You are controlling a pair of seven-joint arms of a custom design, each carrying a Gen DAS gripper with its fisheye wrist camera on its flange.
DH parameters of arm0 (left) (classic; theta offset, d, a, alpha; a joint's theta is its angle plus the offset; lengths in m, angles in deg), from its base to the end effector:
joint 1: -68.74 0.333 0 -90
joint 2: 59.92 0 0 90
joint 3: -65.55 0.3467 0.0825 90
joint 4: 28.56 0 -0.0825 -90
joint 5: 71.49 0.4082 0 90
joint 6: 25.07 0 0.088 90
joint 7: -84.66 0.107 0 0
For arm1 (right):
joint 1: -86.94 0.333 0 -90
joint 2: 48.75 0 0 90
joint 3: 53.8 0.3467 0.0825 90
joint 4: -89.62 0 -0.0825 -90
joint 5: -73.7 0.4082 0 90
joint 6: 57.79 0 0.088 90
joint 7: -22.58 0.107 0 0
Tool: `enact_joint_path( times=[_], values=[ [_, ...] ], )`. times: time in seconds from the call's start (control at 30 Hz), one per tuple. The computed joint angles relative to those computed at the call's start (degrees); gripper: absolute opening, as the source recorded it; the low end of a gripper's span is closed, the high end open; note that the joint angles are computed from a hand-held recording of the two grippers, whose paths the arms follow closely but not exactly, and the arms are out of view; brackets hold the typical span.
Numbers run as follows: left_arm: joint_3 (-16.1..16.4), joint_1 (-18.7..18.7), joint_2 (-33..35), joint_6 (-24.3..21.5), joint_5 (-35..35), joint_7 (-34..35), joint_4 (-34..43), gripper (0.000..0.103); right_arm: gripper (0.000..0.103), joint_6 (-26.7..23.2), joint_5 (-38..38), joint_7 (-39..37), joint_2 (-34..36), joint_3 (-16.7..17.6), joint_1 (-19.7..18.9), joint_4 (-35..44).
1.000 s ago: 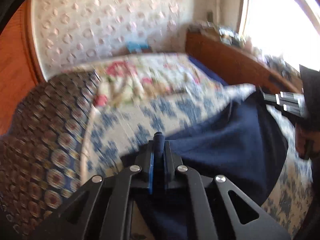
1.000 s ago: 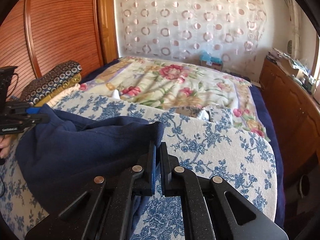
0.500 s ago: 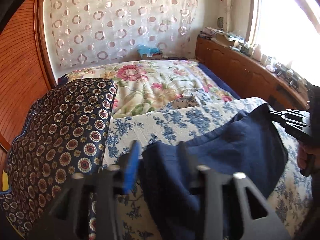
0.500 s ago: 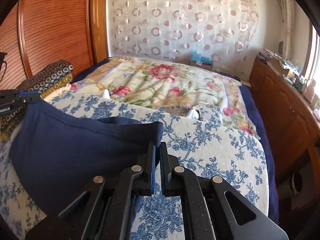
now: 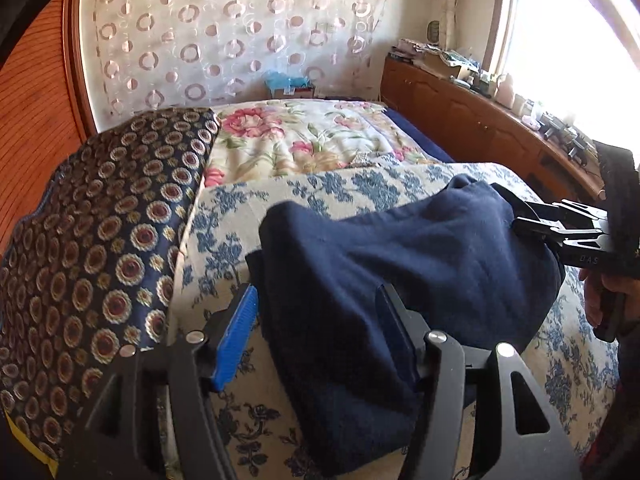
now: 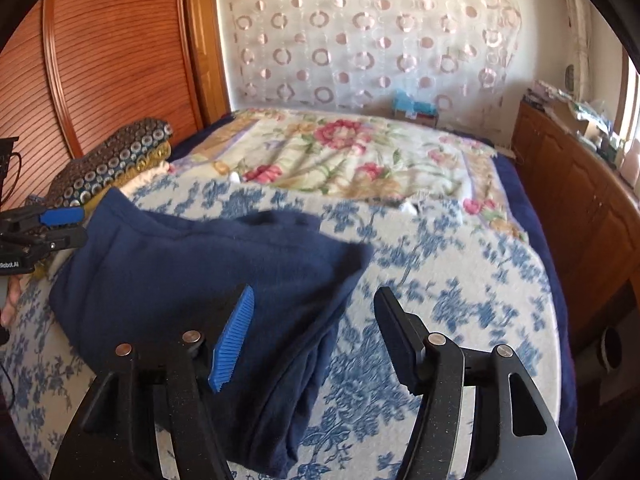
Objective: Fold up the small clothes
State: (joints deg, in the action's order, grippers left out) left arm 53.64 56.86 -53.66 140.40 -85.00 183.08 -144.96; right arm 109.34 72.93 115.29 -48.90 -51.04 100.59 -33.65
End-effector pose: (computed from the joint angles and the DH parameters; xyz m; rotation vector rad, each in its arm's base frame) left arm 0.5966 -0.2432 0.4989 -1.5270 2.1756 -0.9628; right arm 0.5812 0.1721 0.5102 -1.9415 1.5064 -0.5843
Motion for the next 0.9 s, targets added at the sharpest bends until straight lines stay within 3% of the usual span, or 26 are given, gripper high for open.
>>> enact_joint_path(
  times=[0.2,0.47,0.57,0.73,0.9],
  values=[
    [-0.10,-0.22,0.32,0.21,0.18,-0.23,0.00,0.060,0.065,-1.89,6.46,-3.47,1.36,0.51,-0.10,0.83],
    [-0.28,0.09,0.50,0.08,-1.28,0.92,-0.17,0.060,0.065,-5.52,22.94,-13.63,2.94,1.93,-0.92,2.94],
    [-0.25,-0.03,0.75,0.13,-1.37,0.68,-0.18,0.060,0.064,-5.73,23.15,-13.89,3.08,1.94,-0.82,3.23],
    [-0.26,0.00,1.06,0.11,-1.85,0.49,0.00,0.060,0.028,-8.06,34.25,-26.20,2.88,2.95,-1.24,4.06],
    [-0.46,0.13,1.29,0.05,-2.59,0.81,0.69,0.060,0.021,-6.70,35.23,-29.70,0.17,2.07,-0.24,2.70]
  ],
)
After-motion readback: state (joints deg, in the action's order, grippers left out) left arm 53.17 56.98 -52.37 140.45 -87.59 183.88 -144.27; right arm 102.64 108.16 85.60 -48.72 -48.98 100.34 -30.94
